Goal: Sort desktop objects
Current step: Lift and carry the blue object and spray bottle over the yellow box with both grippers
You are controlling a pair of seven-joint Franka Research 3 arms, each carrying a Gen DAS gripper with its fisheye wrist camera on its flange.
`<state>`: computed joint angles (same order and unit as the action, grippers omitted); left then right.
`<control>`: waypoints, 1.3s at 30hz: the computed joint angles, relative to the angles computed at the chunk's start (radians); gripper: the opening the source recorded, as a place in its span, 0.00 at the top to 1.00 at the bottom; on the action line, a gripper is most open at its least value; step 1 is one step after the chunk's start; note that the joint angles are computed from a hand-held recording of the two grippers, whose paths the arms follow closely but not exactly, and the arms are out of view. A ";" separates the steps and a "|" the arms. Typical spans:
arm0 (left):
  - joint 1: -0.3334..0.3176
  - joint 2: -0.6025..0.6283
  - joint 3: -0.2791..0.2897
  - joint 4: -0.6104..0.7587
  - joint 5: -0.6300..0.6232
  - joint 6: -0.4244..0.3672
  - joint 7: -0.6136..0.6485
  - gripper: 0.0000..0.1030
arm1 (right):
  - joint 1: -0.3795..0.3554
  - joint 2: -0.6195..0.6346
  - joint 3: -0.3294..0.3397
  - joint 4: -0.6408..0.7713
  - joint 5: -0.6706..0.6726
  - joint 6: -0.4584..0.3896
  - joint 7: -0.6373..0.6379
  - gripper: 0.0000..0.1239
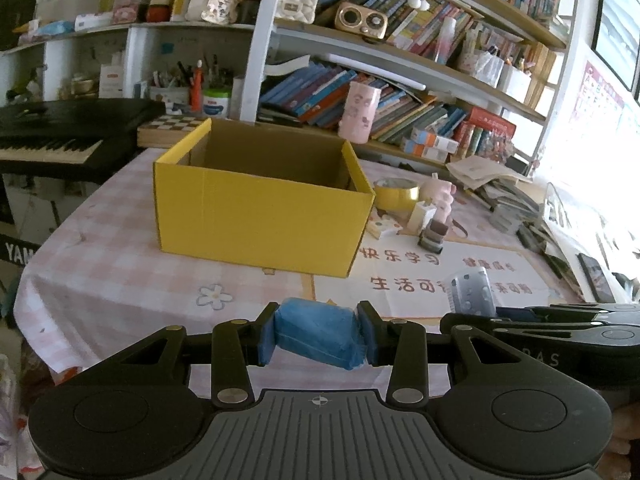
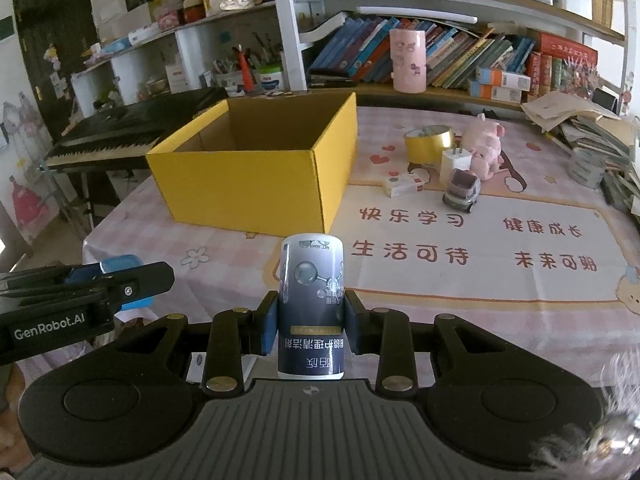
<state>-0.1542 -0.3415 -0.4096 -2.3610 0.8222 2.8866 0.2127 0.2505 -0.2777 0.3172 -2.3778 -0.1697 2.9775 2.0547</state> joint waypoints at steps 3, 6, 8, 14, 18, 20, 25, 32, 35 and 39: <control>0.004 -0.010 -0.002 -0.006 -0.001 -0.014 -0.015 0.62 | 0.028 0.018 -0.018 0.016 0.018 -0.001 -0.036 0.75; 0.005 -0.025 0.001 -0.016 -0.005 -0.030 -0.028 0.62 | 0.070 0.037 -0.047 0.033 0.058 -0.001 -0.095 0.75; 0.006 -0.035 0.002 -0.022 -0.009 -0.043 -0.033 0.62 | 0.094 0.050 -0.061 0.045 0.086 -0.003 -0.132 0.75; 0.014 -0.067 0.000 -0.044 -0.018 -0.078 -0.060 0.62 | 0.173 0.085 -0.110 0.080 0.205 -0.020 -0.281 0.75; 0.015 -0.065 0.000 -0.043 -0.018 -0.089 -0.066 0.62 | 0.194 0.096 -0.122 0.092 0.257 -0.020 -0.359 0.75; 0.022 -0.057 -0.001 -0.034 -0.007 -0.089 -0.071 0.62 | 0.203 0.105 -0.129 0.101 0.288 -0.018 -0.393 0.75; 0.053 -0.031 -0.009 0.002 0.053 -0.089 -0.106 0.62 | 0.222 0.143 -0.150 0.150 0.380 -0.021 -0.474 0.75; 0.086 0.048 0.014 0.104 0.170 -0.082 -0.145 0.62 | 0.226 0.221 -0.171 0.272 0.509 0.009 -0.608 0.75; 0.093 0.101 0.026 0.175 0.257 -0.084 -0.176 0.62 | 0.223 0.271 -0.174 0.353 0.601 0.029 -0.697 0.75; 0.080 0.192 0.059 0.290 0.364 -0.098 -0.212 0.62 | 0.194 0.370 -0.155 0.511 0.706 0.041 -0.837 0.75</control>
<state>-0.0741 -0.1492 -0.3508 -2.0711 1.1864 2.7888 0.0011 0.4447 0.0923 0.1619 -1.8671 0.5359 3.0183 1.2180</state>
